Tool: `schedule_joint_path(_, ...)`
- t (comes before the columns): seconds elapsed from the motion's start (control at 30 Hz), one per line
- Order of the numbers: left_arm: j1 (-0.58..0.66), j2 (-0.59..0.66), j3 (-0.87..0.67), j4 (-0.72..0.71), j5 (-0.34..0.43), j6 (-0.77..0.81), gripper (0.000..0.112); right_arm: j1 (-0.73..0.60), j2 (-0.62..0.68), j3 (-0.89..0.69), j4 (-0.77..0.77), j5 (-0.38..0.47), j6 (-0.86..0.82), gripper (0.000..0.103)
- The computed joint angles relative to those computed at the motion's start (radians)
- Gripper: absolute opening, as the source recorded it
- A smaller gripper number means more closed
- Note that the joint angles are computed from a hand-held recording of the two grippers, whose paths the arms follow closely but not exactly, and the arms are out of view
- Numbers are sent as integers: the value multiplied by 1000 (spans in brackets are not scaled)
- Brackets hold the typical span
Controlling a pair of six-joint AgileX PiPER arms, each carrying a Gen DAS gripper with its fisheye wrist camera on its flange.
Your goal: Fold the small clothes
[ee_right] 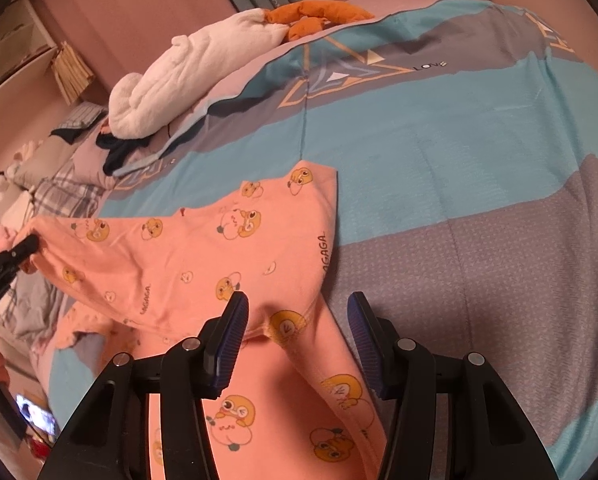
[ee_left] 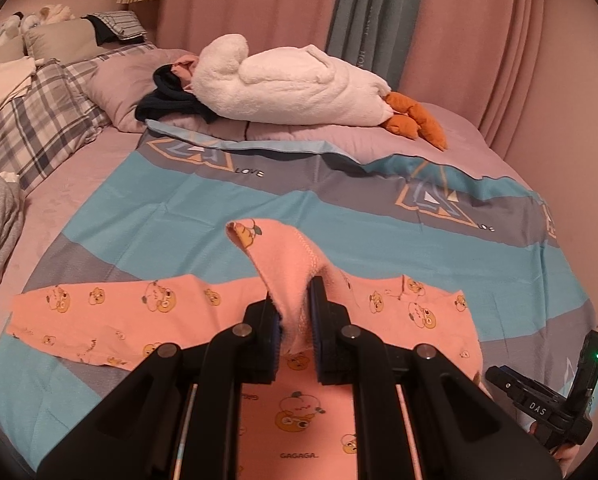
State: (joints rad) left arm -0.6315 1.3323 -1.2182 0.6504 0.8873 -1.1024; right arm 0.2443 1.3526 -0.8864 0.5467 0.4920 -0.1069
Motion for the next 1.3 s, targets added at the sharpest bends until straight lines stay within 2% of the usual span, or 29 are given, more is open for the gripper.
schedule_joint_path(0.17,16,-20,10,2,22,3,12,-14,32,-18,106,41,-109,54)
schedule_joint_path(0.5,74,-35,88,-50,-6,24,12,37,89,-47,21,46,-34,53)
schedule_joint_path(0.73,118,-37,131,-91,-29,57,13,70,95,-54,-76,32,54,53)
schedule_joint_path(1.3,207,-3,228,-165,-67,124,17,102,106,-67,-178,25,148,53)
